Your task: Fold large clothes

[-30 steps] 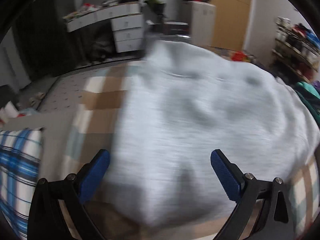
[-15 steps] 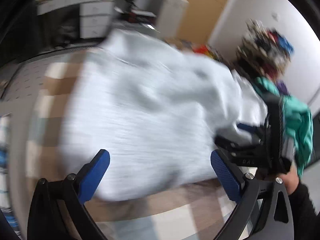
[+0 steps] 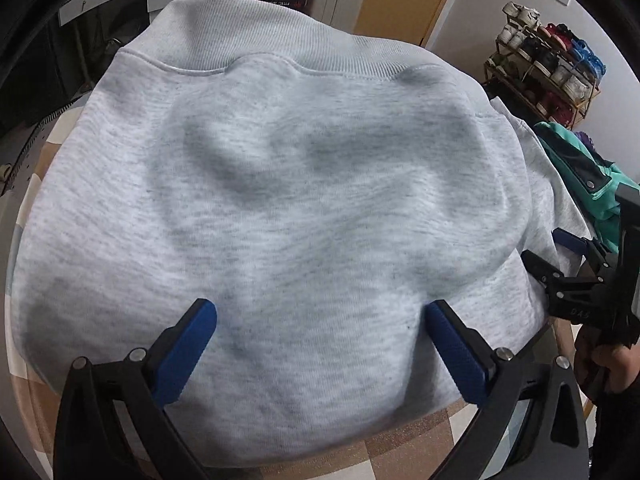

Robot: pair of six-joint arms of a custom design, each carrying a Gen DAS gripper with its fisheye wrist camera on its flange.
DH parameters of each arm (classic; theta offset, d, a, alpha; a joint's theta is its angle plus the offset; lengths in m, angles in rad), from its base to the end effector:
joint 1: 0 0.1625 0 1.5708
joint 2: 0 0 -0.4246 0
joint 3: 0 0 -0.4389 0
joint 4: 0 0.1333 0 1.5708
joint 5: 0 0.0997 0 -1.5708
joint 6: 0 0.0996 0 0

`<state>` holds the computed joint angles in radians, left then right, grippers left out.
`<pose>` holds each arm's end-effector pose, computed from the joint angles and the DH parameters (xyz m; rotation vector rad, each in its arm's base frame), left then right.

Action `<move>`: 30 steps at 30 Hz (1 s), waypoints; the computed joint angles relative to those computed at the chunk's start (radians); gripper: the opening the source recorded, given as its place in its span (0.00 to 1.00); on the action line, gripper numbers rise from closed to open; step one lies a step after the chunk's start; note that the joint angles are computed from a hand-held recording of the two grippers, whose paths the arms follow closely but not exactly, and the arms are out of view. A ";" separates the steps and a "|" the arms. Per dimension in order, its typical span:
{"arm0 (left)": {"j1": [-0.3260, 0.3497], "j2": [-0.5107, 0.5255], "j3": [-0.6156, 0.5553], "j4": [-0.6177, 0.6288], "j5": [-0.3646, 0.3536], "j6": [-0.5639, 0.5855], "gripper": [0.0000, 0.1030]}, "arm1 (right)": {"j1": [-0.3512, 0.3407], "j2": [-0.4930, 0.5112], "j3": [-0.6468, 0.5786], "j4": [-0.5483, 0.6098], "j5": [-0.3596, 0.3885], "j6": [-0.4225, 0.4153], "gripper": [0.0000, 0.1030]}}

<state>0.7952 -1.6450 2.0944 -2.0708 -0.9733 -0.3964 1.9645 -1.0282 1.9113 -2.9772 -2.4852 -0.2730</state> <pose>-0.1922 -0.4664 0.3181 0.4748 2.5829 -0.5026 0.2860 -0.5467 0.1841 0.4421 -2.1548 0.6477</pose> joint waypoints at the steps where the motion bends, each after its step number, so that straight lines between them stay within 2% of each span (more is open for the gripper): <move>1: 0.009 0.005 -0.012 0.006 -0.016 -0.002 0.99 | 0.001 0.003 -0.004 0.001 -0.004 0.002 1.00; 3: 0.019 0.023 -0.047 0.031 -0.034 -0.027 0.99 | -0.005 -0.012 -0.017 0.081 0.018 0.069 1.00; 5: 0.021 0.024 -0.093 0.034 -0.084 -0.029 0.99 | -0.003 -0.026 -0.061 0.232 0.025 0.148 0.99; 6: 0.022 0.025 -0.104 0.016 -0.104 -0.006 0.99 | 0.001 -0.021 -0.084 0.265 0.028 0.161 0.94; 7: 0.013 0.036 -0.126 0.000 -0.121 0.021 0.99 | 0.016 -0.015 -0.109 0.256 0.034 0.142 0.93; 10: -0.008 0.114 -0.211 0.023 -0.113 0.082 0.99 | 0.070 0.039 -0.187 0.102 0.074 -0.025 0.98; 12: 0.016 0.190 -0.285 0.071 -0.141 0.090 0.99 | 0.090 0.108 -0.287 0.079 0.078 -0.092 1.00; 13: 0.036 0.241 -0.331 0.109 -0.156 0.072 0.99 | 0.089 0.141 -0.343 0.128 0.090 -0.075 1.00; 15: 0.078 0.300 -0.389 0.179 -0.185 0.039 0.99 | 0.065 0.193 -0.435 0.275 0.137 0.014 1.00; 17: 0.118 0.356 -0.436 0.224 -0.193 0.021 0.99 | 0.032 0.269 -0.549 0.447 0.101 0.122 1.00; 18: 0.138 0.376 -0.456 0.245 -0.206 0.021 0.99 | 0.014 0.286 -0.569 0.519 0.073 0.166 1.00; 19: 0.157 0.374 -0.454 0.247 -0.221 0.019 0.99 | -0.012 0.293 -0.583 0.562 0.080 0.189 1.00; 20: 0.167 0.375 -0.451 0.231 -0.229 0.021 0.99 | -0.036 0.289 -0.578 0.563 0.115 0.190 1.00; 22: 0.165 0.372 -0.434 0.204 -0.215 0.044 0.99 | -0.062 0.292 -0.573 0.542 0.138 0.167 1.00; 23: 0.159 0.368 -0.425 0.201 -0.202 0.059 0.99 | -0.065 0.291 -0.566 0.511 0.138 0.137 1.00; 25: 0.145 0.362 -0.409 0.199 -0.179 0.086 0.99 | -0.059 0.269 -0.538 0.489 0.142 0.137 1.00; 28: 0.142 0.358 -0.438 0.222 -0.214 0.090 0.98 | -0.046 0.209 -0.501 0.508 0.197 0.166 1.00; 30: 0.132 0.325 -0.434 0.202 -0.192 0.096 0.98 | -0.044 0.163 -0.468 0.412 0.241 0.153 0.98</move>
<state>0.9268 -1.3204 1.6604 -1.8687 -1.1653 -0.3002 1.9204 -0.8652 1.4433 -2.5654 -2.2438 -0.1202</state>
